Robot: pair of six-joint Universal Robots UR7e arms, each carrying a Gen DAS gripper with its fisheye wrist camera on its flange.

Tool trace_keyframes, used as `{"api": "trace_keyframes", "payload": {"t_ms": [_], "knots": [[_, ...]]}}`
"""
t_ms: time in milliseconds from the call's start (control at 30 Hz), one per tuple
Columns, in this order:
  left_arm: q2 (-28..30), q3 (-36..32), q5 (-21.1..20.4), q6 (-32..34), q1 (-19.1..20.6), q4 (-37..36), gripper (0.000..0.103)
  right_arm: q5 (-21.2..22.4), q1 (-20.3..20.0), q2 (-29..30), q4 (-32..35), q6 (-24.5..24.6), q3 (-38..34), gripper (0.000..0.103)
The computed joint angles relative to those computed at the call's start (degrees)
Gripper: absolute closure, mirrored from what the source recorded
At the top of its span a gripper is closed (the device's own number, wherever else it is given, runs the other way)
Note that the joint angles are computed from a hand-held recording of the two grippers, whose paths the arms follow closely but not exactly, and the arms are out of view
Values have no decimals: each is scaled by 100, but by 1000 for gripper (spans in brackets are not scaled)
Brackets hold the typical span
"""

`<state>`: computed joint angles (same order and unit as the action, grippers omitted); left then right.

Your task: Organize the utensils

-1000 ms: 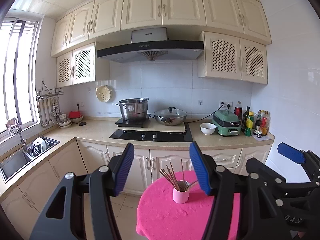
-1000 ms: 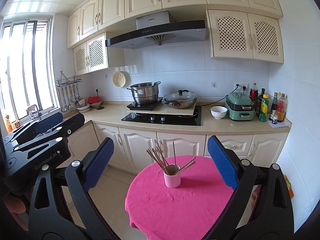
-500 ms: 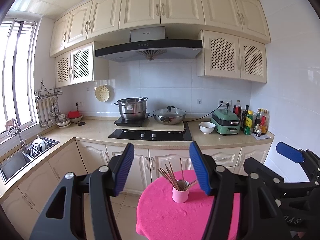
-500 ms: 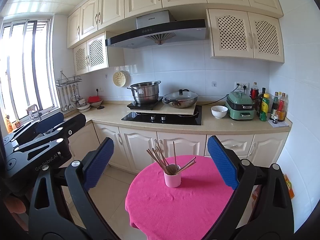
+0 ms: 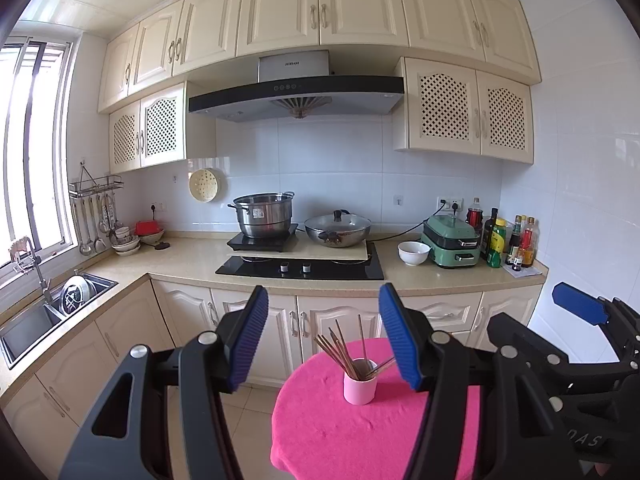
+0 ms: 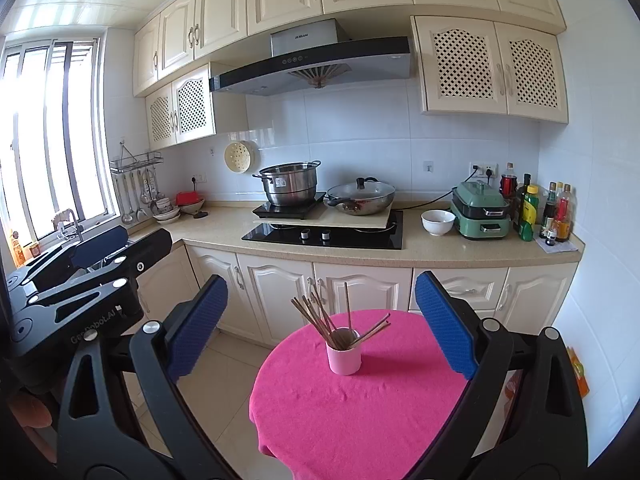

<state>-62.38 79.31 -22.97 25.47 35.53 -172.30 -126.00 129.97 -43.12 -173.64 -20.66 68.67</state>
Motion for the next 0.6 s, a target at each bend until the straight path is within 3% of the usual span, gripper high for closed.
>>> {"api": "trace_keyframes", "payload": {"t_ms": [600], "knots": [[-6, 26, -16, -76, 24, 54, 45, 15, -30, 5, 78, 42, -34, 10]]}}
